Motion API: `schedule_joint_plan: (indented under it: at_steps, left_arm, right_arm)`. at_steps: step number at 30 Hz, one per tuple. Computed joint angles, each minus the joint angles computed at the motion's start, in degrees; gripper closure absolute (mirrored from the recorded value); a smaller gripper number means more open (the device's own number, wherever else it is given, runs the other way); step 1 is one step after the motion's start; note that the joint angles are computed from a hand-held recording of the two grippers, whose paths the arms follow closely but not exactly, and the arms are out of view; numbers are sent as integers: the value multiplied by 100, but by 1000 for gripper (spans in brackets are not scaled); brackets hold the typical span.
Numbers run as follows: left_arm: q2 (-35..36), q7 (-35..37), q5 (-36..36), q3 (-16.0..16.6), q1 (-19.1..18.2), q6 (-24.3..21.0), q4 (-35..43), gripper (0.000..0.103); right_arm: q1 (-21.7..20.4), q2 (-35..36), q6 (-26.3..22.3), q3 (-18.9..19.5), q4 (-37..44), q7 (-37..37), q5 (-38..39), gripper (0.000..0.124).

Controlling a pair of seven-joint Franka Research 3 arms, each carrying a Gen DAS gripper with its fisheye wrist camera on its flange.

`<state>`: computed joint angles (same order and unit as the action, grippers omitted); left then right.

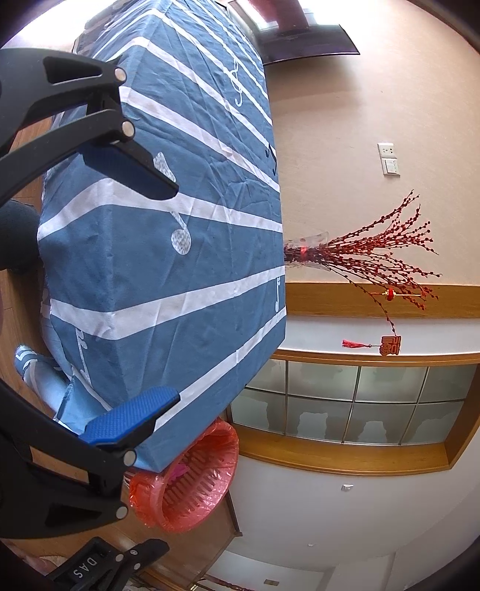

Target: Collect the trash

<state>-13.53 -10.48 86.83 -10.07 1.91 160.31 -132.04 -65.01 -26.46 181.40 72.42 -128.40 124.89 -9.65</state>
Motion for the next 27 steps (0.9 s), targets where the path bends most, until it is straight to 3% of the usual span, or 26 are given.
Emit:
schedule_joint_plan:
  at_steps: [27]
  left_arm:
    - [-34, -77, 69, -4, -28, -113, 27, 4]
  right_arm:
    - [-17, 149, -66, 67, 44, 21, -99, 23]
